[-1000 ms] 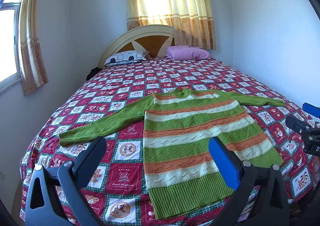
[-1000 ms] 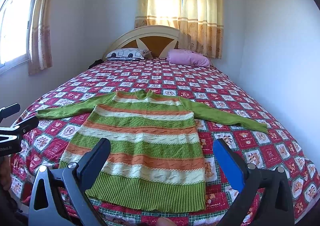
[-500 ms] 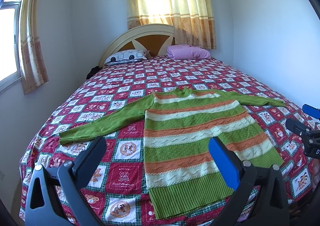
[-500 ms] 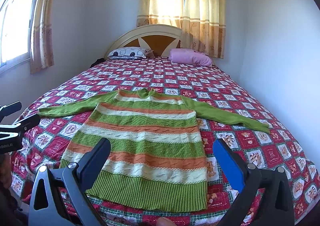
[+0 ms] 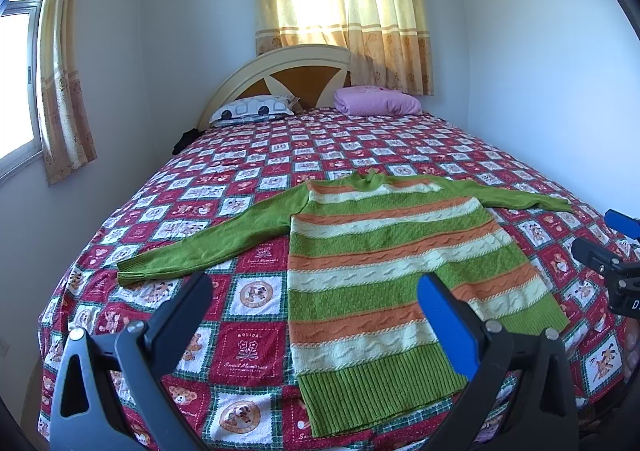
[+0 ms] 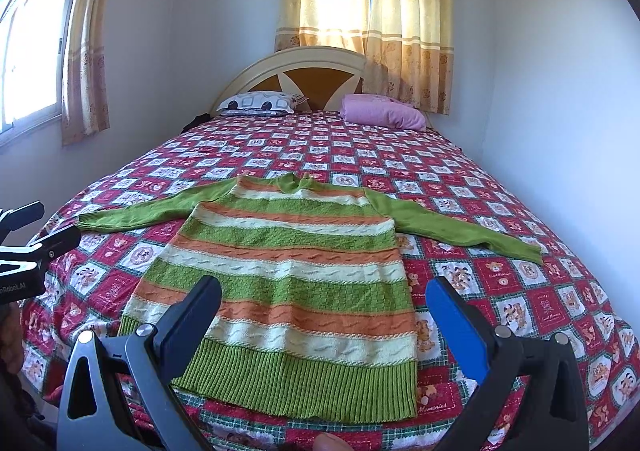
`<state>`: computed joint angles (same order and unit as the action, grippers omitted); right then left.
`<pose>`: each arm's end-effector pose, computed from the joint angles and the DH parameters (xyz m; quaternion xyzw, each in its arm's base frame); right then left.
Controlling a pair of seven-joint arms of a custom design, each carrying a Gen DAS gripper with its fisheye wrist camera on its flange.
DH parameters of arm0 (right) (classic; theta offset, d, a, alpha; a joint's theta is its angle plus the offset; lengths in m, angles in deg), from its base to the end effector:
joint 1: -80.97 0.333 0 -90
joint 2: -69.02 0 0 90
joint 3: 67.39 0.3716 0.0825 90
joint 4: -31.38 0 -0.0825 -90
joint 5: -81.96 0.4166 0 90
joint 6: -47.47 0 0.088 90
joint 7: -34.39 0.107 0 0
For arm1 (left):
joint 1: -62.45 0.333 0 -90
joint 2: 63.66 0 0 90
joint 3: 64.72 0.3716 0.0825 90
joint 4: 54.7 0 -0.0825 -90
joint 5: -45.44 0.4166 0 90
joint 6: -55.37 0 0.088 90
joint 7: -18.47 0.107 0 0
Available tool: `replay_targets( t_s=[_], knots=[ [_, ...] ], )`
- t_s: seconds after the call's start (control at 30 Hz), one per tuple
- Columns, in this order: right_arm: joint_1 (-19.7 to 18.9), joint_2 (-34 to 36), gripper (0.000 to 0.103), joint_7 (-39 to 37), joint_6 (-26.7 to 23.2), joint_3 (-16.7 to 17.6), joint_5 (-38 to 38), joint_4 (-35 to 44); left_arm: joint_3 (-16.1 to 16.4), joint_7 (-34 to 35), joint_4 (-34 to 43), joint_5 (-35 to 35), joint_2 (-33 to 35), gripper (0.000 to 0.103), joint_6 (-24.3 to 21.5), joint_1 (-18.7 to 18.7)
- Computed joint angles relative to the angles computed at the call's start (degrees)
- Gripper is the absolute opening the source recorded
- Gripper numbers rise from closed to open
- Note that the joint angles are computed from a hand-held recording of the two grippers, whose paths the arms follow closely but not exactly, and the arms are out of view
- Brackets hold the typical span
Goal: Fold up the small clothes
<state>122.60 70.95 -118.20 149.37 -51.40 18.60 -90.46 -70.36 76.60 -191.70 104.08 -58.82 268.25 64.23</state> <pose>0.3637 0.4269 0.4462 -0.4155 0.7557 -0.4621 0.2066 0.5072 -0.1462 0.4302 -0.3576 0.7829 -0.4437 0.2496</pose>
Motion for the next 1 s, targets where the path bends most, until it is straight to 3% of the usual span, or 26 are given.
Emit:
replay_targets(
  t_s=[0.37, 0.7, 0.87, 1.0],
  knots=[
    [-1.45, -1.11, 0.102, 1.07, 4.94, -0.78, -0.74, -2.76, -0.46, -1.81, 3.02, 1.64, 2.8, 0.103, -2.21, -0.21],
    [-5.56, -3.15, 0.102, 0.4, 10.38, -2.69, 1.84, -7.34, -2.27, -6.43, 11.6, 4.92, 8.75, 0.103, -8.62, -1.01],
    [-8.57, -5.45, 0.102, 1.68, 14.86, -3.72, 2.56, -10.93, -5.99, -12.52, 17.55, 11.18, 12.72, 0.103, -13.69, 0.84],
    [-11.37, -7.61, 0.102, 3.65, 18.66, -4.78, 2.43, -14.51, -12.32, -20.94, 23.35, 20.6, 16.7, 0.103, -18.13, 5.1]
  ],
)
